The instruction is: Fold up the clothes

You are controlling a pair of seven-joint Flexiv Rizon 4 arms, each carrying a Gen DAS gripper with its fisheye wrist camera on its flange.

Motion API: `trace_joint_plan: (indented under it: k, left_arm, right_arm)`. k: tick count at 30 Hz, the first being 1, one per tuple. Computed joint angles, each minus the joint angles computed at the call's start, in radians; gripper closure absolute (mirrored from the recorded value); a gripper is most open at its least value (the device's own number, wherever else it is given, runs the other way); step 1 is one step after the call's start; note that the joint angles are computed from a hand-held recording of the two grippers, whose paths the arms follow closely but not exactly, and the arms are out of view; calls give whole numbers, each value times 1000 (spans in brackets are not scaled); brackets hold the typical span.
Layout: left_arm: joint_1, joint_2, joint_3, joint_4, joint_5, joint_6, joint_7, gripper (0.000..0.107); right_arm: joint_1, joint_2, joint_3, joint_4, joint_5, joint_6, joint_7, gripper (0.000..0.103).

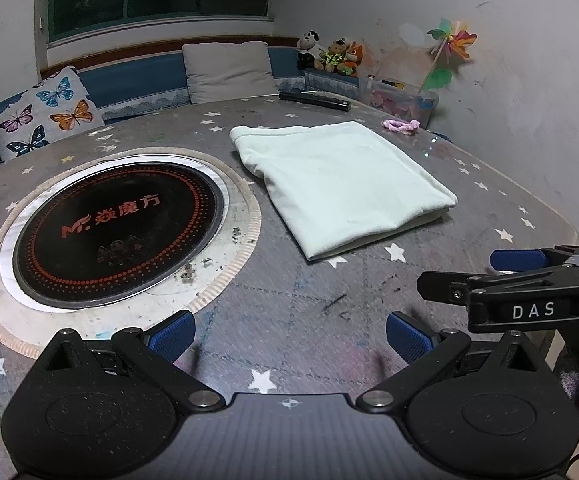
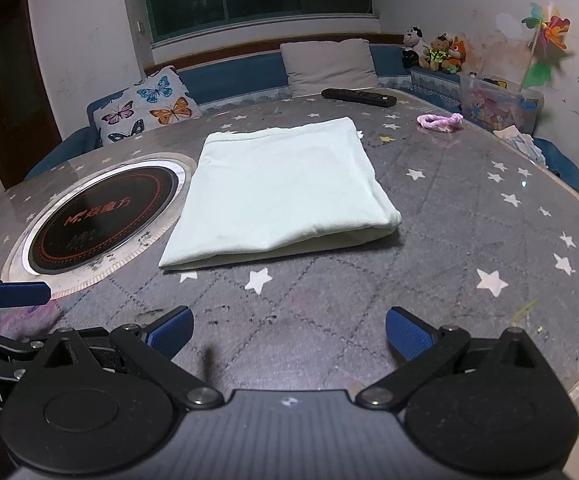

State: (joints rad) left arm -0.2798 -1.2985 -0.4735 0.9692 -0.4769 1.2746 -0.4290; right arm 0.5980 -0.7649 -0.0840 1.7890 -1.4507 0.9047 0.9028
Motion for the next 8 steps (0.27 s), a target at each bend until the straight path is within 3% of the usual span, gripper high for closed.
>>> trace_joint_plan:
  k: [8]
  left_arm:
    - [6,5,-13,21,3,19,13,4]
  right_arm:
    - [1,4,2,5,-9,-2,15,0]
